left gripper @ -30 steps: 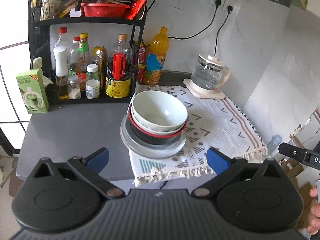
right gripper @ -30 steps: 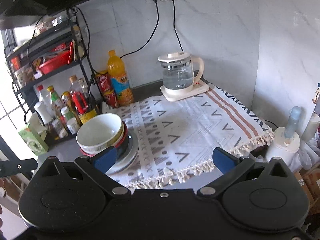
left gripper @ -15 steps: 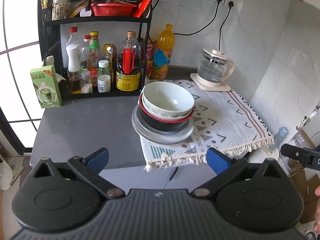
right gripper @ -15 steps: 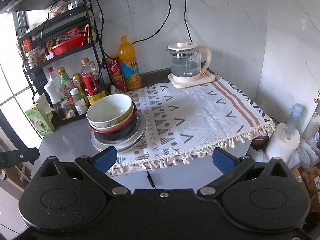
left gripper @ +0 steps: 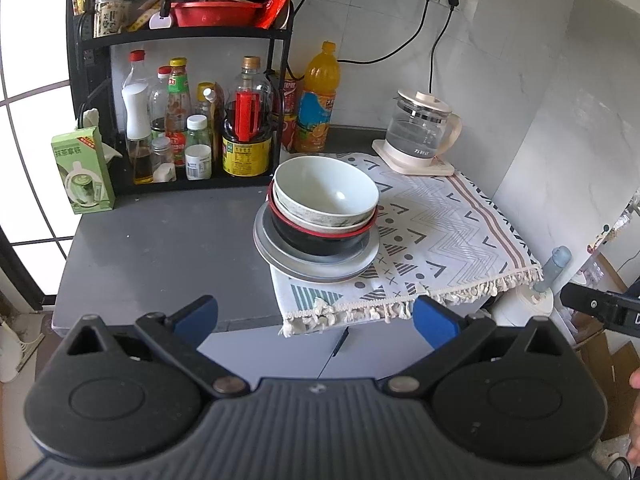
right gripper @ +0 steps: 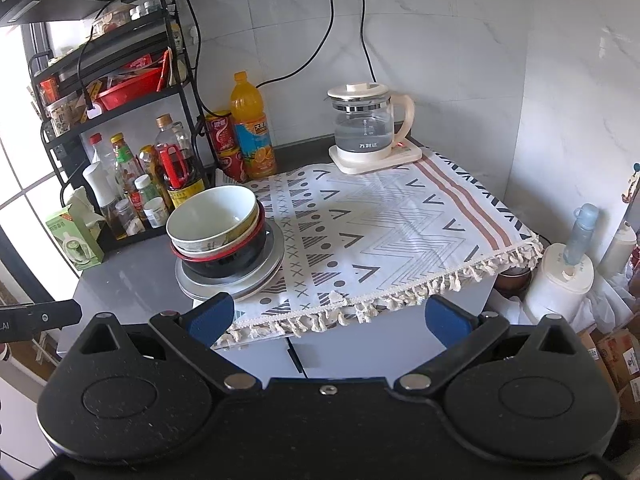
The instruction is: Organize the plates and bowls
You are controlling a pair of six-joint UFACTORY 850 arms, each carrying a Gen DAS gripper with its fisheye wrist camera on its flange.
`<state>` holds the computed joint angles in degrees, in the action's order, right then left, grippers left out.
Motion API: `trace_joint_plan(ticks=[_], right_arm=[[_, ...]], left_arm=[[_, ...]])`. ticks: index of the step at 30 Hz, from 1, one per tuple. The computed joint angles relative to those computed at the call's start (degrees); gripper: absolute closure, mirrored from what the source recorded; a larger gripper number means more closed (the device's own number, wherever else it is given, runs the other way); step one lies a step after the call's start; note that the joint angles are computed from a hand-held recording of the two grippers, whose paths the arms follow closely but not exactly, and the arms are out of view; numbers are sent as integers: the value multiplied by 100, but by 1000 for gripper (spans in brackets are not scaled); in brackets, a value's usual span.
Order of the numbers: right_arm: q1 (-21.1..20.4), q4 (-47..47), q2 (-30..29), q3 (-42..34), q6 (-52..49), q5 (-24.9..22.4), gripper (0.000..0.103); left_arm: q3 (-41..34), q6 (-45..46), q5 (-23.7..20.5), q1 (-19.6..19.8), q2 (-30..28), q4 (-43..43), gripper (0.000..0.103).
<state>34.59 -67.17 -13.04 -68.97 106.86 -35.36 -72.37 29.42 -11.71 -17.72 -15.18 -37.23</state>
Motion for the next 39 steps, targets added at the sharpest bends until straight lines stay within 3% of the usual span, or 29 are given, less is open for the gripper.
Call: trace_joint_plan(ticks=[39], right_arm=[[103,76,-131,-208,-39,-200,0]], left_arm=[[-97,719,-205,196,-138,-627,0]])
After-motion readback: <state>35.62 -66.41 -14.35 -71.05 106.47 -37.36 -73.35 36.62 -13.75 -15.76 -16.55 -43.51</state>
